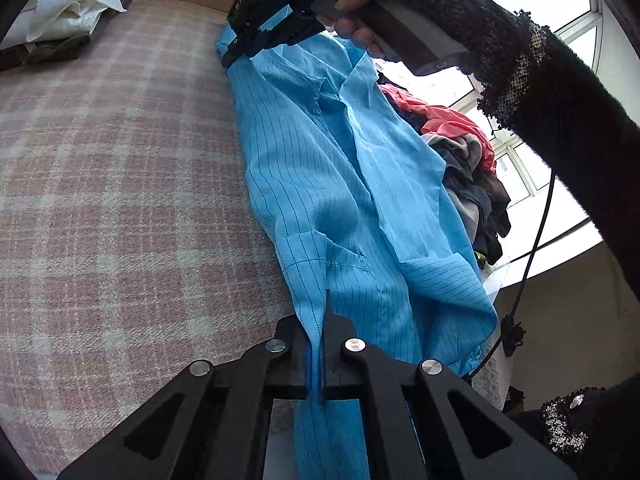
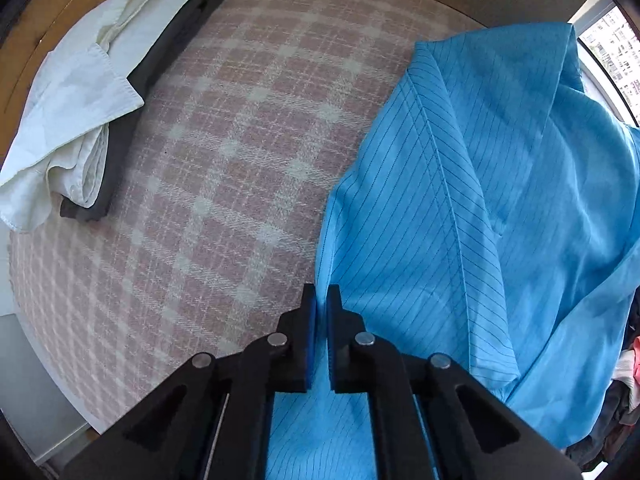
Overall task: Fold clothes
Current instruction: 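Grasp the coat side with the left gripper while the right gripper grasps the body and folds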
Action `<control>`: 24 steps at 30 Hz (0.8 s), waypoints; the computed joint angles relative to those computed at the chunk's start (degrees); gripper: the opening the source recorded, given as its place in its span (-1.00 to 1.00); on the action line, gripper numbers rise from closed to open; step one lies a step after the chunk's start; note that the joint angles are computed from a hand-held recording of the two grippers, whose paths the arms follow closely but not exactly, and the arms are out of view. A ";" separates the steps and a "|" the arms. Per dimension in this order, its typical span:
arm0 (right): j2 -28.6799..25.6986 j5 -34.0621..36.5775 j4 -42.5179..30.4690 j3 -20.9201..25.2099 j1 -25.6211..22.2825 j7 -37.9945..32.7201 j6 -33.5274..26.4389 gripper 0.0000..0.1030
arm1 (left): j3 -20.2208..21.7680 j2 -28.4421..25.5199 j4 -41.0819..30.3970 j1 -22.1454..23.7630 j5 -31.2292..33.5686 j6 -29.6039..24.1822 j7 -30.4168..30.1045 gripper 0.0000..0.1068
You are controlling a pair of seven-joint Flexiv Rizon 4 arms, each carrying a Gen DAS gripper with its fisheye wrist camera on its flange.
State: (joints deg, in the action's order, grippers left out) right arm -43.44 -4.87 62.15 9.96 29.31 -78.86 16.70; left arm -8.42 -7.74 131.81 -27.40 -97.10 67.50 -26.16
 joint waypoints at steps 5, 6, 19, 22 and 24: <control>-0.58 0.16 -1.82 0.48 2.00 1.78 0.15 -0.91 | 0.97 1.16 0.89 1.41 3.84 0.61 -2.29 -0.98; -0.88 0.30 -2.51 0.67 2.42 1.92 -0.04 -0.91 | 1.28 1.72 1.24 1.90 5.20 0.37 -2.73 -0.98; 5.39 2.40 -1.23 2.83 4.08 -1.51 -2.52 -0.83 | 3.42 5.64 5.47 7.59 27.53 2.33 -19.00 -0.83; 14.86 8.25 5.19 4.37 -3.18 -7.88 1.16 -0.76 | 4.34 8.79 7.40 8.40 35.20 4.92 -24.69 -0.83; 22.30 12.15 11.61 3.97 -9.18 -12.92 5.72 -0.76 | 5.44 11.98 9.00 9.86 45.49 7.01 -32.98 -0.83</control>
State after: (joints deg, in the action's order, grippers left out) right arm -21.13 7.28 73.76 13.93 20.13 -91.78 22.42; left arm -2.99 4.24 140.81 -17.54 -51.61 74.51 -59.13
